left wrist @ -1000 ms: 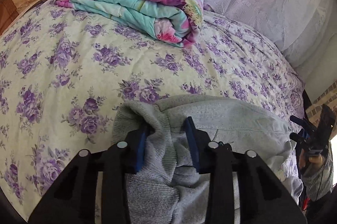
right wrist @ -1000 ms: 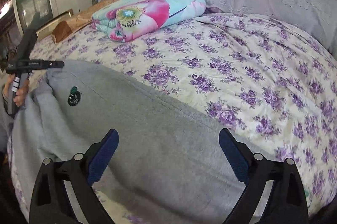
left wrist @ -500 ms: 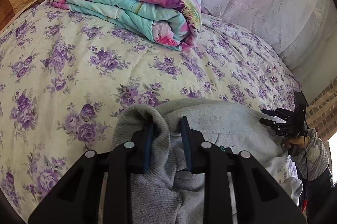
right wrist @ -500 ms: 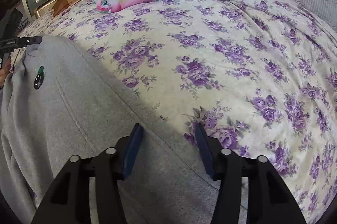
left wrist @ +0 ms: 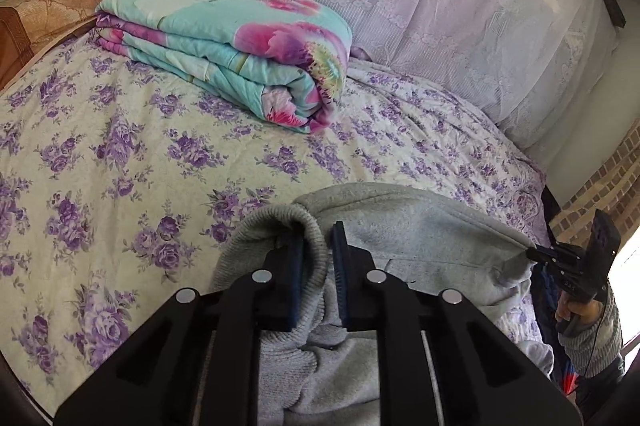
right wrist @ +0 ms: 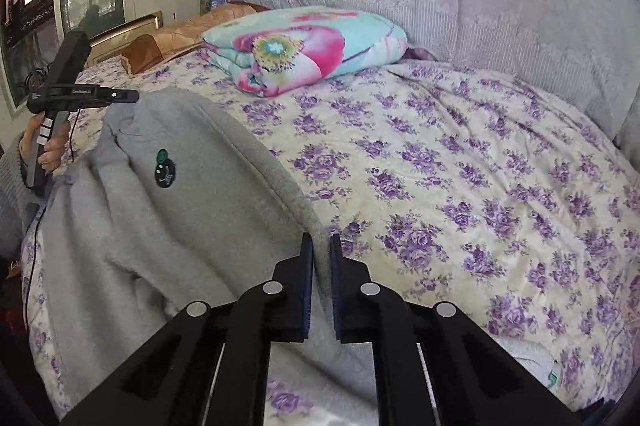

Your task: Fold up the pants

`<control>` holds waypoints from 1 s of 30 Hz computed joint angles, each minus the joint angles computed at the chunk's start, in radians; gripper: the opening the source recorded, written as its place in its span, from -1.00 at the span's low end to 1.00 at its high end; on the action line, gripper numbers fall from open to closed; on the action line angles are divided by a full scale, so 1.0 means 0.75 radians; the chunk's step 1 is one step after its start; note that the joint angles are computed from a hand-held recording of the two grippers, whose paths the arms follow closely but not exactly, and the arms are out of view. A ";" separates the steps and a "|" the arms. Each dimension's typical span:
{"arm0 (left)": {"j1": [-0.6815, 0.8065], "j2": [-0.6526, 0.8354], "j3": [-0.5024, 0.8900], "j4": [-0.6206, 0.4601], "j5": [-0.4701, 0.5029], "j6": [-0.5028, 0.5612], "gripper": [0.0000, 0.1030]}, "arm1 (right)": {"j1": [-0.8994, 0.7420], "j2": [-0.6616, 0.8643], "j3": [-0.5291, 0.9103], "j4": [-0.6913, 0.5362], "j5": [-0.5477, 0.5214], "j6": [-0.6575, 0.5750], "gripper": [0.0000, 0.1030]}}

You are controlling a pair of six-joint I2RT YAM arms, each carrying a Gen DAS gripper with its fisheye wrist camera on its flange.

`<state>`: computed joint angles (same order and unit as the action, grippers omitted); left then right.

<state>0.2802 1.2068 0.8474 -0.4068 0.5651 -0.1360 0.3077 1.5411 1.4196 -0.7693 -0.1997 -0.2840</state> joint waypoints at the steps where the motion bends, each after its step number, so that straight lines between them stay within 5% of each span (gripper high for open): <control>1: 0.012 -0.046 -0.009 -0.024 0.017 0.004 -0.76 | 0.011 -0.072 -0.034 -0.013 0.008 0.006 -0.85; 4: 0.048 -0.202 -0.046 -0.107 0.038 0.029 -0.89 | 0.059 -0.301 -0.132 -0.078 0.022 0.040 -0.84; 14: 0.301 -0.638 -0.164 -0.595 0.222 0.262 -0.78 | 0.617 -0.914 -0.516 -0.278 0.380 0.398 -0.85; 17: 0.397 -0.684 -0.157 -0.713 0.300 0.324 -0.44 | 0.757 -1.018 -0.611 -0.304 0.461 0.544 -0.84; 19: 0.499 -0.677 -0.146 -0.807 0.381 0.383 0.27 | 0.827 -1.066 -0.656 -0.324 0.492 0.619 -0.84; 21: 0.633 -0.673 -0.135 -0.918 0.478 0.476 0.42 | 0.936 -1.101 -0.693 -0.350 0.568 0.709 -0.84; 24: 0.693 -0.665 -0.124 -1.001 0.511 0.580 0.42 | 1.026 -1.140 -0.739 -0.380 0.604 0.806 -0.84; 26: 0.615 -0.691 -0.168 -0.957 0.424 0.497 0.38 | 1.036 -1.148 -0.764 -0.378 0.599 0.825 -0.84; 28: 0.522 -0.698 -0.225 -0.924 0.324 0.435 0.14 | 1.061 -1.151 -0.791 -0.369 0.608 0.847 -0.84; 30: 0.583 -0.734 -0.274 -0.938 0.290 0.484 0.14 | 1.085 -1.147 -0.807 -0.364 0.622 0.869 -0.84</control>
